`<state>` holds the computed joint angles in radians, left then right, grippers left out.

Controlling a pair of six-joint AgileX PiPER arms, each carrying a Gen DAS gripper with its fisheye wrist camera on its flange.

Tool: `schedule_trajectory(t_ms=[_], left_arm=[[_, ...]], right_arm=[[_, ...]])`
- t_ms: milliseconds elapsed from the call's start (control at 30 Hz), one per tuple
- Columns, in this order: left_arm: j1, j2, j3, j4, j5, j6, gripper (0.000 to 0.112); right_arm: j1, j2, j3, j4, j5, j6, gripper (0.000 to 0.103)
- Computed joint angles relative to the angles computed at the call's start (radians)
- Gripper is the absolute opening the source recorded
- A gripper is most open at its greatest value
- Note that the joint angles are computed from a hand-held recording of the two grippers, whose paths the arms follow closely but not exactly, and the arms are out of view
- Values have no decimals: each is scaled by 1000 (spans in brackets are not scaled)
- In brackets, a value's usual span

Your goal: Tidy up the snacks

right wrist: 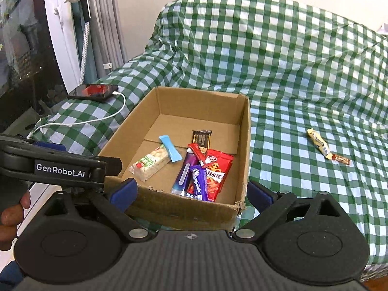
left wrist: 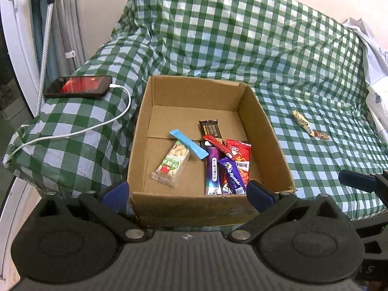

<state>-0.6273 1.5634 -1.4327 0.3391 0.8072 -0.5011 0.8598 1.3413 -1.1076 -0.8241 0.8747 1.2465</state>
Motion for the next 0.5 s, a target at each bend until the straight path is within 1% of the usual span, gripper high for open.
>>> schedule_trajectory(t_ms=[267,500], left_arm=[[-35,-41,29,48,0,-46,103],[-51,-61,32,66,3,-53,103]], right_arm=[[71,-43,34,-67,53,86,98],[98,-61,46,-97,79,129,98]])
